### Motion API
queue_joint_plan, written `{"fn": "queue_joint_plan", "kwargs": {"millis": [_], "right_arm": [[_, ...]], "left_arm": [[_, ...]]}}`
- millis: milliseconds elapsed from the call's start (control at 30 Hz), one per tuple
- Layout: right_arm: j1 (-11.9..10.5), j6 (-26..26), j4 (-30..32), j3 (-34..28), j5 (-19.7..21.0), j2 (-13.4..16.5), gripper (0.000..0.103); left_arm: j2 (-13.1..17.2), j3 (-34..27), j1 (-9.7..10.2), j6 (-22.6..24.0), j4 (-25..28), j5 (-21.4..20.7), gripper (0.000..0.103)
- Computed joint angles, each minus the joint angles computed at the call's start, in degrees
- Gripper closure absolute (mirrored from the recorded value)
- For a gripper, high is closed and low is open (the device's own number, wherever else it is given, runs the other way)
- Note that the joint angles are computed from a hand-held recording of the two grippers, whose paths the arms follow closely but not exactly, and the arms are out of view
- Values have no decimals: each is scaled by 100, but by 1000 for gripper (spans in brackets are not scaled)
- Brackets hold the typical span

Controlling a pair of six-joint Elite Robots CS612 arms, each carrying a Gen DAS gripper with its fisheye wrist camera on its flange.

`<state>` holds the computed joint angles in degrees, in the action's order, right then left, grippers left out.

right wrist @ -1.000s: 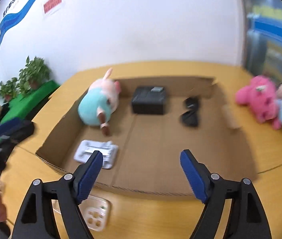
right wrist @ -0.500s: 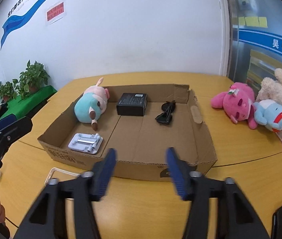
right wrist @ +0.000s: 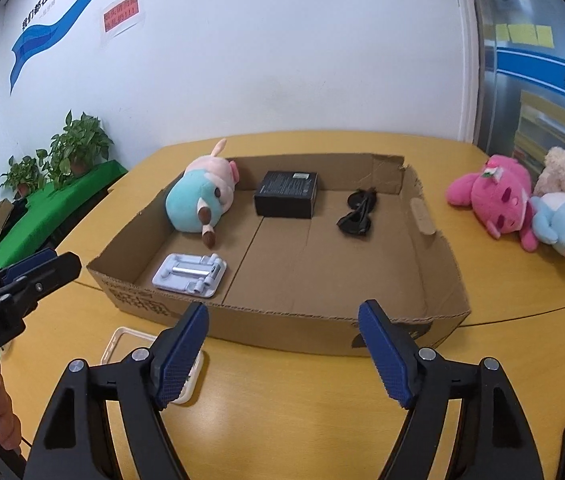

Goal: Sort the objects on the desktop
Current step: 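Withdraw both grippers and move them to the clear phone case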

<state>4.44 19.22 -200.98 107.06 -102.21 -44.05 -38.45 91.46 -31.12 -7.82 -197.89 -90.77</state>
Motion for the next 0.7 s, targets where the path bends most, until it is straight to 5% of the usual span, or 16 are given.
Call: {"fn": "queue_joint_plan", "kwargs": {"millis": [367,633,700], "right_arm": [[188,-335,813,-523,750,373,27],[222,-257,1624,-874,1131,702,56],[235,-246,1751,-930,1151,751,61]], "left_arm": [[154,-9,291,87,478,-73,47],[421,-252,446,152,1383,-156,47],[450,-324,407,157,1702,86,47]]}}
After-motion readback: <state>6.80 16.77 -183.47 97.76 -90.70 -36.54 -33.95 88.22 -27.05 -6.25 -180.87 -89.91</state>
